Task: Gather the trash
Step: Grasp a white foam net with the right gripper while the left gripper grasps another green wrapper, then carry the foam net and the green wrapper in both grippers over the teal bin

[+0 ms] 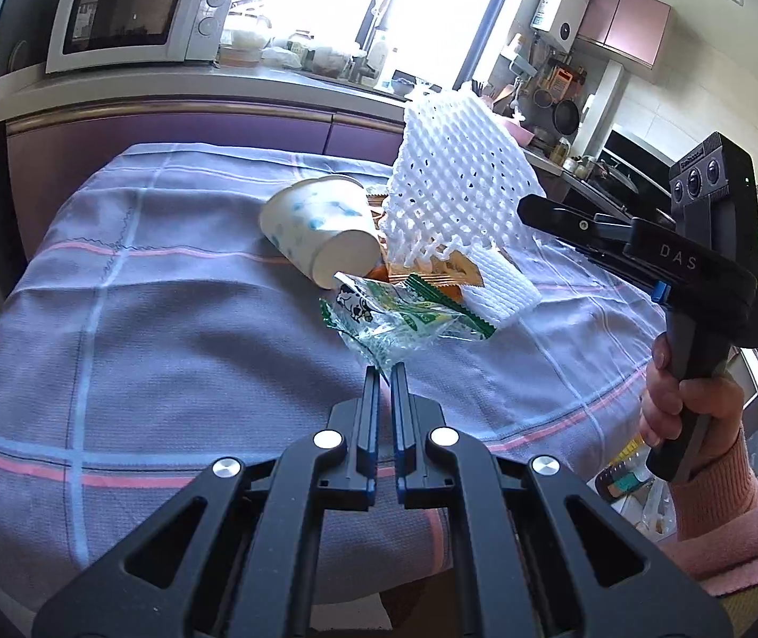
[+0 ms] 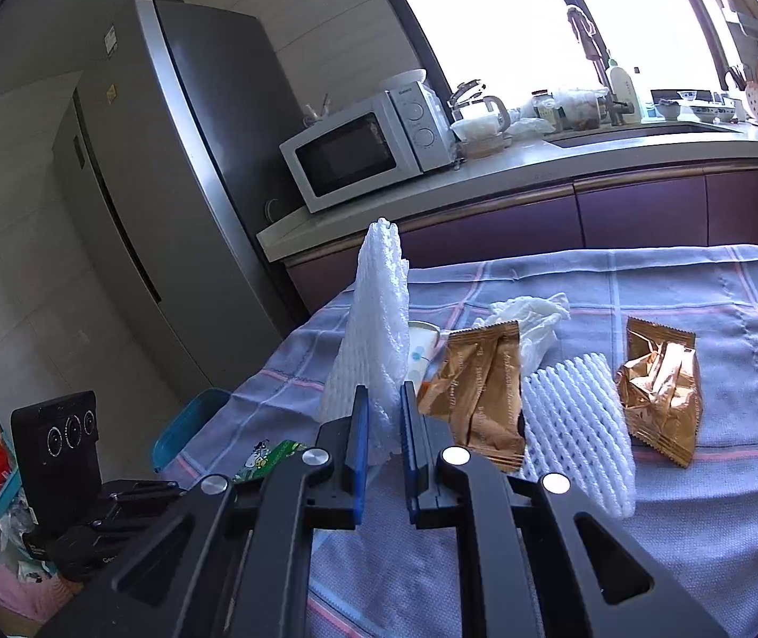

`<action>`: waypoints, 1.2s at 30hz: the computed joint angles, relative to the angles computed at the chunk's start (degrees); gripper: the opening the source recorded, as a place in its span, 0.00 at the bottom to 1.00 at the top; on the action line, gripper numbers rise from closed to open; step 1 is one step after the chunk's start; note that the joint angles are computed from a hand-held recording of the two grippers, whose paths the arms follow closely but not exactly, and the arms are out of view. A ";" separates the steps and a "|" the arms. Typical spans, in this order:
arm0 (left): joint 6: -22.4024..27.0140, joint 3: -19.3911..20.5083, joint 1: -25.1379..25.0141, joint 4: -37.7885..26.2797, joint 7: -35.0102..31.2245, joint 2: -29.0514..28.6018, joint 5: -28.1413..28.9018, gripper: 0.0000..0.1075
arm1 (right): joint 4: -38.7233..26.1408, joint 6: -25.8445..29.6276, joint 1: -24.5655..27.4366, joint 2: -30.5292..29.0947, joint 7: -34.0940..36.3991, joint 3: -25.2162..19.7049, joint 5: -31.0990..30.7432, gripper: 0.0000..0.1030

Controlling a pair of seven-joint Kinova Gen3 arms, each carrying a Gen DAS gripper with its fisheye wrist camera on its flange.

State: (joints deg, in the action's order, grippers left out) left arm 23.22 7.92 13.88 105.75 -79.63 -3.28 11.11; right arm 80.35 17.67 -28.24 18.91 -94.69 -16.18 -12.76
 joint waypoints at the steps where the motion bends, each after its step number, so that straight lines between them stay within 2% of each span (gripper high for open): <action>1: -0.07 0.10 -0.27 0.25 0.92 -0.44 -0.95 0.04 | -0.51 0.23 0.23 0.30 0.59 -0.60 -0.19 0.10; 7: -0.08 0.40 -2.17 2.43 5.72 -4.04 -5.56 0.04 | -4.27 2.25 0.21 2.72 3.67 -2.52 -1.52 0.10; 11: -0.04 1.15 -4.11 3.84 9.34 -6.25 -8.44 0.04 | -7.29 4.02 -1.14 4.53 4.65 -2.29 -1.78 0.10; 20: 0.86 1.06 -7.76 6.65 13.00 -10.84 -11.23 0.04 | -14.40 8.19 -3.22 8.78 7.45 -2.79 -3.24 0.10; 31: 2.52 0.81 -12.91 10.00 15.78 -16.76 -12.62 0.04 | -26.67 15.54 -7.34 15.66 10.47 -2.00 -4.10 0.10; 36: 3.66 0.24 -15.44 11.33 16.48 -19.35 -13.14 0.04 | -35.11 20.62 -9.55 20.35 11.24 -1.50 -4.86 0.10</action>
State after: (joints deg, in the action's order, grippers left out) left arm 26.88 8.16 -1.55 117.09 -63.15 -22.63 -2.03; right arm 45.25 38.30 -37.80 39.27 -83.46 -17.69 -17.61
